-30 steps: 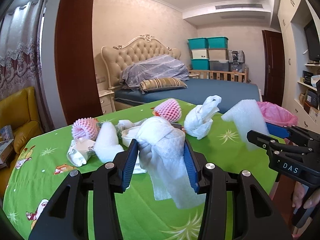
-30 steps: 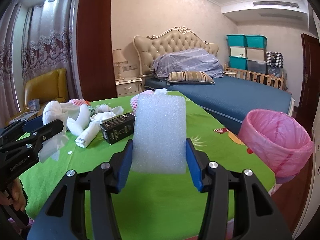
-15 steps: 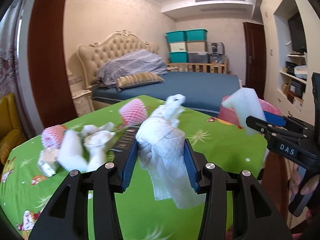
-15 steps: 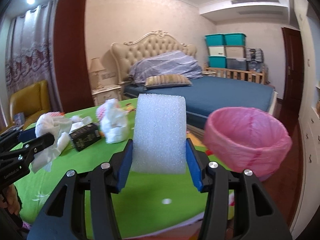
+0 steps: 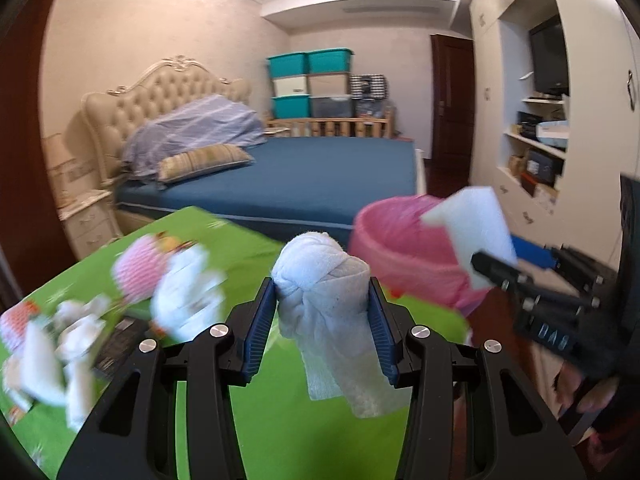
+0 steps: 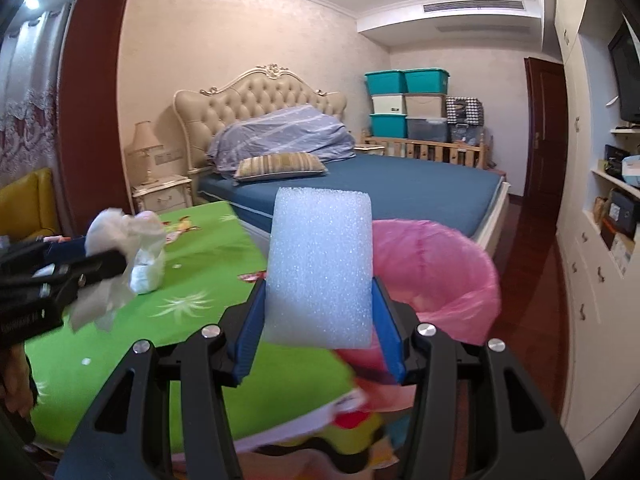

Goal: Collect trash
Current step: 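Carry the tissue and foam strip over the wastebasket with both tools, then open both tools to drop the tissue and foam into the wastebasket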

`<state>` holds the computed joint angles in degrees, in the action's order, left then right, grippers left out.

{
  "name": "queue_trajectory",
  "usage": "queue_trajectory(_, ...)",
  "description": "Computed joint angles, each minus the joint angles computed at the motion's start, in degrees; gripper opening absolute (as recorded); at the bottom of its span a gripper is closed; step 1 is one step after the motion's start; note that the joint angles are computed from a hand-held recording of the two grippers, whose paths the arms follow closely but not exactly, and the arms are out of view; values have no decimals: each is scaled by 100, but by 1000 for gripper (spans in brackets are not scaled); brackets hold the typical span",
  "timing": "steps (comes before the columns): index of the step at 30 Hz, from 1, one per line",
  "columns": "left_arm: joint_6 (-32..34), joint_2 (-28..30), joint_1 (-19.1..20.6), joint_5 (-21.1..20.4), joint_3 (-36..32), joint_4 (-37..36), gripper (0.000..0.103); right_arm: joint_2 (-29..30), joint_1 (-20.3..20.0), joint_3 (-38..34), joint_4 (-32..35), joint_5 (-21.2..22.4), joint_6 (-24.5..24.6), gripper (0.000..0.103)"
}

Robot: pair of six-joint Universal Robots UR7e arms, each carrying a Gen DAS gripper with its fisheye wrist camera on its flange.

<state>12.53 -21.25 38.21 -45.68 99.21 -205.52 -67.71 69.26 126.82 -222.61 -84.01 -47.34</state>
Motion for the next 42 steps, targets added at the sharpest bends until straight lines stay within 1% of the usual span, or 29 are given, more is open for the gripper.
queue_trajectory(3,140,208,60,-341,-658,475,43,-90,-83,-224,97,-83,-97,50)
queue_trajectory(5,83,325,120,-624,-1093,915,43,-102,-134,-441,182,-127,-134,50)
queue_trajectory(8,12,630,216,-972,-1888,1578,43,-136,-233,-802,542,-100,-53,50)
queue_trajectory(11,101,966,258,-1019,-2501,1851,43,-82,-298,-1131,807,-127,57,50)
queue_trajectory(15,100,1480,338,-1048,-3474,2447,43,-15,-358,-1559,1296,-147,232,50)
queue_trajectory(19,-6,1838,404,-1092,-4226,2847,43,78,-382,-1887,1593,-144,288,50)
queue_trajectory(21,-51,1959,452,-1212,-4514,2999,44,106,-396,-2034,1802,-92,322,51)
queue_trajectory(22,-70,2010,484,-1296,-4639,3087,45,123,-411,-2096,1915,-14,315,53)
queue_trajectory(23,-95,2065,512,-1350,-4763,3186,51,149,-419,-2153,2009,32,295,66)
queue_trajectory(24,-138,2116,539,-1372,-4863,3253,67,182,-398,-2155,1946,-18,310,74)
queue_trajectory(25,-157,2133,556,-1356,-4873,3221,75,199,-417,-2171,1899,-12,360,78)
queue_trajectory(26,-139,2136,555,-1257,-4806,3034,85,172,-443,-2156,1935,34,427,78)
queue_trajectory(29,-48,1961,543,-1073,-4370,2626,86,44,-536,-2004,1826,143,531,78)
queue_trajectory(31,-42,1745,528,-943,-3945,2421,86,-76,-593,-1825,1717,229,557,78)
queue_trajectory(32,-23,1655,512,-830,-3754,2297,89,-147,-614,-1719,1666,269,573,78)
queue_trajectory(34,34,1462,451,-428,-3287,1936,90,-260,-634,-1498,1568,325,569,78)
queue_trajectory(37,54,1122,414,-129,-2568,1586,90,-367,-613,-1082,1347,428,515,78)
queue_trajectory(39,56,919,366,128,-2106,1424,90,-362,-530,-880,1273,367,463,78)
queue_trajectory(42,324,641,302,499,-1375,892,90,-282,-393,-631,1120,345,451,78)
